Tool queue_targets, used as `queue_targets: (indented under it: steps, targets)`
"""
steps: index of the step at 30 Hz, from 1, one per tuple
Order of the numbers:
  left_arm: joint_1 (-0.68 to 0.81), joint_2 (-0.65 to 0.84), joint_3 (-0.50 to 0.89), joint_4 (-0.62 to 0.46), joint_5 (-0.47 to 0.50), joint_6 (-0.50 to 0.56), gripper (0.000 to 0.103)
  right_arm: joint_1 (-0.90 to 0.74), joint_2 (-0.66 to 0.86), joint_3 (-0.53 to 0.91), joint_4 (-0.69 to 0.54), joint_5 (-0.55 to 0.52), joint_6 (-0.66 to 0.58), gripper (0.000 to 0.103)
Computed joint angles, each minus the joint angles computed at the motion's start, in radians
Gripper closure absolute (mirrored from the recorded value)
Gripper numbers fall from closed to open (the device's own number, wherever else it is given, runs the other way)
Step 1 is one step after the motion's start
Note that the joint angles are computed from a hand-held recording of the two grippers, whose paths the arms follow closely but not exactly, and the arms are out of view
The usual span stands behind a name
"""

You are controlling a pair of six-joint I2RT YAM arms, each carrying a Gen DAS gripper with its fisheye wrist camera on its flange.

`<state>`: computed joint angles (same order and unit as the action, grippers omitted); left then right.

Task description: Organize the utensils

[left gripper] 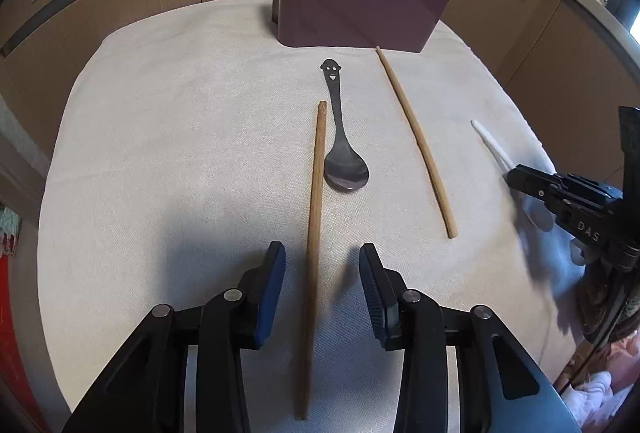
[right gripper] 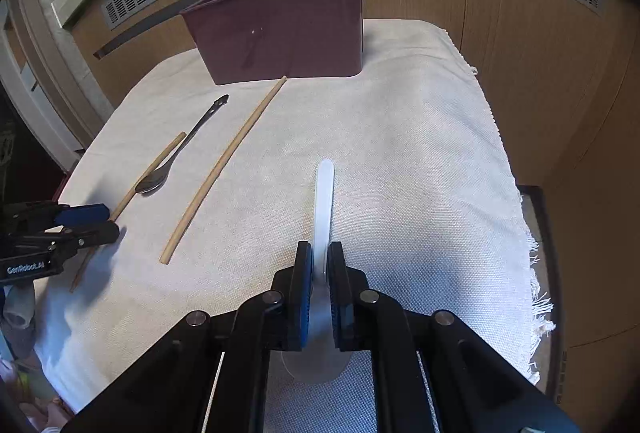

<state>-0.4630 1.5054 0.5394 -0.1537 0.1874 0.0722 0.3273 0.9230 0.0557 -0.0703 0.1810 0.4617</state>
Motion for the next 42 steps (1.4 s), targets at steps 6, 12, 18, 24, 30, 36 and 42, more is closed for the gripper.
queue_targets:
  steps: [6, 12, 18, 24, 30, 36, 42]
  targets:
    - [-0.018, 0.053, 0.080, -0.087, -0.022, 0.000, 0.063, 0.015, -0.025, -0.022, 0.020, -0.003, 0.007, 0.090]
    - [-0.092, 0.107, 0.128, -0.078, -0.130, 0.015, 0.077, 0.013, -0.058, -0.029, 0.001, -0.008, 0.011, 0.086]
    - [-0.133, 0.138, 0.163, -0.079, -0.174, 0.023, 0.096, 0.032, -0.144, -0.017, -0.119, 0.036, 0.031, 0.081]
    - [-0.104, -0.084, -0.006, 0.053, -0.132, -0.044, 0.096, 0.003, -0.232, 0.003, -0.238, 0.030, 0.009, 0.075]
    - [-0.019, -0.070, 0.006, 0.024, -0.009, -0.045, 0.095, 0.040, -0.078, 0.072, -0.177, 0.064, 0.010, 0.075]
    - [-0.041, 0.089, 0.110, -0.059, -0.055, 0.000, 0.094, 0.113, -0.115, 0.067, -0.199, 0.094, 0.064, 0.072]
    - [-0.073, 0.140, 0.164, -0.099, -0.108, 0.017, 0.091, 0.057, -0.199, 0.030, -0.223, 0.061, 0.038, 0.071]
